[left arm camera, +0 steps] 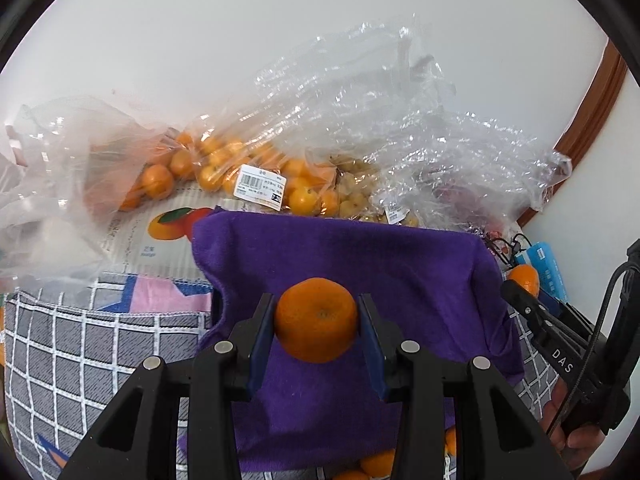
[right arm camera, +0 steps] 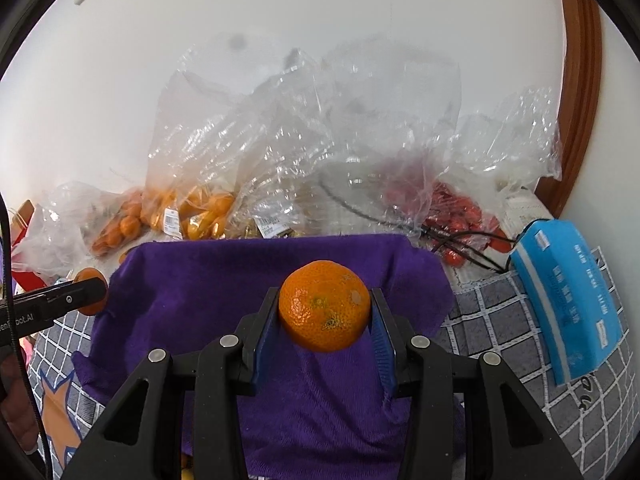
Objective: Organize fruits
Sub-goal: 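Carry both oranges onto the purple towel and open both tools to release them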
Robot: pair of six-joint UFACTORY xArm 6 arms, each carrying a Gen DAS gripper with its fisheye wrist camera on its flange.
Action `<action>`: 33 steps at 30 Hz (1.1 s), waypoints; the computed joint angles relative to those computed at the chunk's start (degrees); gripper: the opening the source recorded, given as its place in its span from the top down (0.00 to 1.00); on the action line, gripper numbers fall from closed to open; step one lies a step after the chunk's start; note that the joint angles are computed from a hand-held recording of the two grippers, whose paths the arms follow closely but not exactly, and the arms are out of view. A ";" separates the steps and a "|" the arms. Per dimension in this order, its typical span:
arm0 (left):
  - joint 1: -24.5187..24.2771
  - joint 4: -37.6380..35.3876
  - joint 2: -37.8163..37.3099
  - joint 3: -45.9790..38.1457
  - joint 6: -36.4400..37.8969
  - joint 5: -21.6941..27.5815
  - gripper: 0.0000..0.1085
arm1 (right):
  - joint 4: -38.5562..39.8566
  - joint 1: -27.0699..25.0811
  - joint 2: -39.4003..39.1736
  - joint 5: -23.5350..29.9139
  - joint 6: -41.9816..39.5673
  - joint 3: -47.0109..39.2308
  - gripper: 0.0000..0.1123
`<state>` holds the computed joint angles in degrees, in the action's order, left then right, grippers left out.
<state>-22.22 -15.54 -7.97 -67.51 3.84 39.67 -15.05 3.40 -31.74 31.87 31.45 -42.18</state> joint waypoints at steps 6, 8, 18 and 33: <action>-0.63 -0.27 3.67 -1.57 0.17 0.36 0.64 | 2.42 -0.59 2.66 -0.61 -2.28 0.11 0.62; -0.58 -0.41 4.52 -1.71 0.39 0.54 0.64 | 3.38 -0.74 3.60 -0.87 -2.98 0.14 0.62; -0.31 0.55 8.06 -2.93 -0.50 1.34 0.64 | 5.95 -0.47 7.79 -2.39 -5.15 0.23 0.62; -1.01 4.22 10.01 -4.08 -2.81 2.41 0.64 | 8.03 0.34 9.21 -1.57 -6.65 0.10 0.61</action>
<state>-23.23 -11.32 2.03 -71.59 1.03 42.08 -7.02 3.75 -22.53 30.30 24.80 -42.08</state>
